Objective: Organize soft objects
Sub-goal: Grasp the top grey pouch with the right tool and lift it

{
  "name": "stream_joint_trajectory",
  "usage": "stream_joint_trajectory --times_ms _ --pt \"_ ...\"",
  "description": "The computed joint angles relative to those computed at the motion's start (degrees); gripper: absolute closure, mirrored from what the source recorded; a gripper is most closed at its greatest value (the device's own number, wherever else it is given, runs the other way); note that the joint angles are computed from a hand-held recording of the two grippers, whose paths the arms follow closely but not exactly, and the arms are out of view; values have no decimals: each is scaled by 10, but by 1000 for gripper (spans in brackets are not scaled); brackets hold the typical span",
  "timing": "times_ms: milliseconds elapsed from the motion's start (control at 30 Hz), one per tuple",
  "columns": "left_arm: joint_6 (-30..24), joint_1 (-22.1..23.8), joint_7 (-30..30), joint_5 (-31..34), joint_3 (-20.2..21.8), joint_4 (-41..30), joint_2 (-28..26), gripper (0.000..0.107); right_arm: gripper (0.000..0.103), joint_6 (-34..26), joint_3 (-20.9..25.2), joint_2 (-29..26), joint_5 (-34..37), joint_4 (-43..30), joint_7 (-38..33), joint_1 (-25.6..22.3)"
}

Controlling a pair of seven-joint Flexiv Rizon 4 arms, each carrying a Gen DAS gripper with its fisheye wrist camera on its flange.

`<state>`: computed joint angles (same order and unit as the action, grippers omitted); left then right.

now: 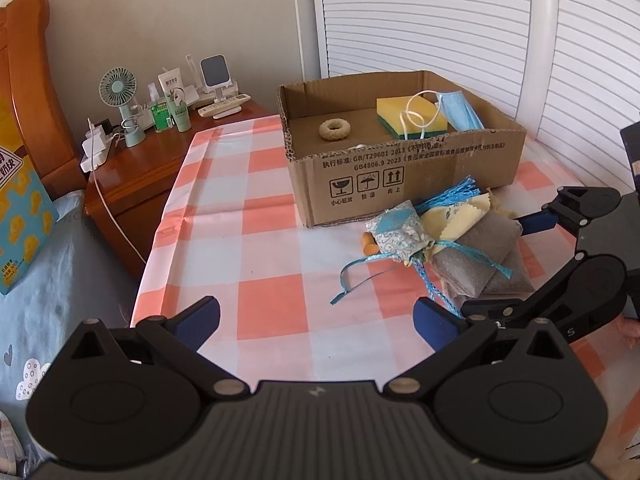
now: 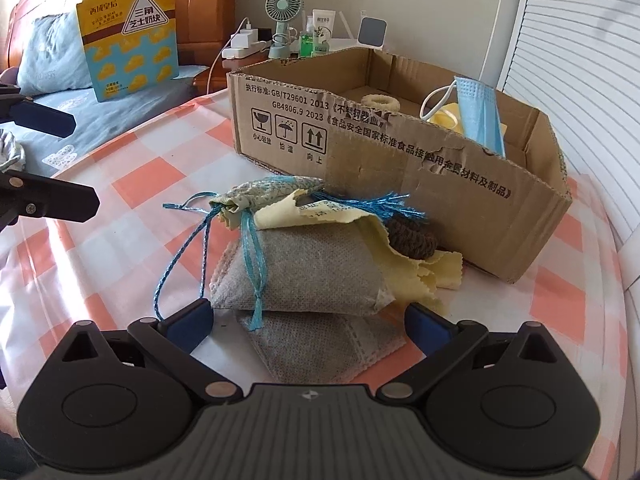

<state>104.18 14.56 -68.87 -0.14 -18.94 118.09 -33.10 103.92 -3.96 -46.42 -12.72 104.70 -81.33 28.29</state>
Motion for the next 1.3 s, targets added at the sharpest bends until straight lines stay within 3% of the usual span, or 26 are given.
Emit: stream_joint_trajectory --times_ms 33,200,400,567,733,1033,1300 --pt "0 1 0 0 -1 1 0 4 0 -13 27 2 -10 -4 1 -22" --pt "-1 7 -3 1 -4 2 0 4 0 -24 76 22 -36 24 -14 -52" --pt "-3 11 -2 1 -10 3 -2 4 5 -10 43 26 -14 32 3 -16" --pt "1 18 -4 4 -13 10 1 4 35 -1 4 22 6 25 15 17" --pt "-1 28 -6 7 -23 13 1 4 48 17 -36 37 32 58 12 58" --pt "8 55 -4 28 -54 26 2 4 48 23 -90 80 104 139 22 124" --pt "10 64 -6 38 -65 29 3 4 23 59 -121 86 144 159 9 156"
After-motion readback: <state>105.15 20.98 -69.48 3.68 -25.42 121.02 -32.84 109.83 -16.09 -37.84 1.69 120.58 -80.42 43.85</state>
